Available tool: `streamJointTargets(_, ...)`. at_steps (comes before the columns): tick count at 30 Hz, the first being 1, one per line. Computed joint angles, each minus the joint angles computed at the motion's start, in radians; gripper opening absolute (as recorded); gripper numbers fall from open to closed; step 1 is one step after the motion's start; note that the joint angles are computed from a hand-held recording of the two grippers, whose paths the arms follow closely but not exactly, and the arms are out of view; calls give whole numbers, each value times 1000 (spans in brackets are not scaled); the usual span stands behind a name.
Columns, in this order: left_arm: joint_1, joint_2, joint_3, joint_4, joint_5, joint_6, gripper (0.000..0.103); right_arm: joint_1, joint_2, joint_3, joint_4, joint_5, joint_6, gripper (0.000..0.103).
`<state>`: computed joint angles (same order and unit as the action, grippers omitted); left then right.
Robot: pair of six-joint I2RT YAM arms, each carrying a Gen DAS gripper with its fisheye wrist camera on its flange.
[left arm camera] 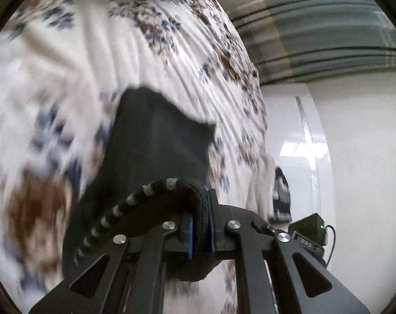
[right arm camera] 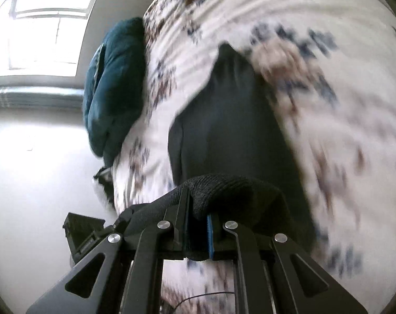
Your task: Fold small clothes
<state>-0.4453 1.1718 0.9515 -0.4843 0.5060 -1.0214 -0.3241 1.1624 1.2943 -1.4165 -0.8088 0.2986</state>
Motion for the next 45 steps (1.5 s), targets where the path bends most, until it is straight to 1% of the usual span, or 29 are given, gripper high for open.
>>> streamJointTargets(2,61,155,45,91,36,23,7,89,125,38,175,62,113,11)
streamJointTargets(4,102,291,95,171,72,26,8,113,237,90,253,91,141,11)
streamJointTargets(6,125,446,200,169,110,83,10,138,378,156,348,133,186,11)
streamJointTargets(8,140,581,308,147,144,111,19,135,503,227,390,135,226,14)
streamJointTargets(9,152,617,332,174,161,109,27,128,564,260,405,114,250,18)
streamJointTargets(10,164,632,342,200,175,106,42,119,607,278,431,91,278,19)
streamJointTargets(11,175,629,335,231,196,92,51,103,635,281,473,47,299,25)
streamJointTargets(12,187,611,311,269,210,76,65,91,640,275,498,19,307,46)
streamJointTargets(14,202,560,272,287,190,80,66,65,634,287,499,13,292,62)
streamJointTargets(15,199,551,286,242,161,127,66,57,623,289,487,19,262,62)
streamJointTargets(17,163,574,379,71,45,291,66,54,627,335,382,93,132,62)
streamJointTargets(20,92,717,571,-153,-97,483,66,88,661,353,290,216,-26,62)
streamJointTargets(21,78,751,600,-176,-114,506,63,101,671,348,281,240,-51,62)
streamJointTargets(22,64,794,645,-207,-138,527,47,117,691,341,281,246,-76,62)
streamJointTargets(23,54,822,668,-222,-161,542,24,124,698,330,287,246,-88,56)
streamJointTargets(24,50,843,688,-238,-179,545,7,135,707,321,305,246,-92,39)
streamJointTargets(25,58,837,673,-221,-175,535,7,149,717,319,325,255,-98,26)
streamJointTargets(26,73,811,634,-179,-162,499,7,160,724,324,328,278,-100,7)
streamJointTargets(30,121,718,533,-118,-128,442,6,166,681,315,372,291,-91,6)
streamJointTargets(32,147,746,540,-117,-114,421,6,164,686,331,373,284,-92,6)
streamJointTargets(34,171,826,593,-147,-54,433,8,168,721,369,351,297,-100,6)
streamJointTargets(36,171,902,674,-234,-60,501,11,179,769,396,338,343,-90,6)
streamJointTargets(38,176,915,695,-273,-42,538,16,193,826,433,310,375,-85,6)
streamJointTargets(40,185,891,702,-309,-25,551,30,193,865,470,274,363,-90,8)
streamJointTargets(41,191,860,688,-319,0,551,39,184,876,487,252,341,-89,14)
streamJointTargets(42,196,817,650,-295,35,540,58,171,884,508,215,318,-92,25)
streamJointTargets(43,210,732,561,-229,121,513,64,154,878,511,189,288,-106,33)
streamJointTargets(44,219,664,482,-153,184,473,65,134,861,502,164,246,-134,51)
streamJointTargets(45,224,591,406,-99,214,436,67,111,841,490,132,214,-179,64)
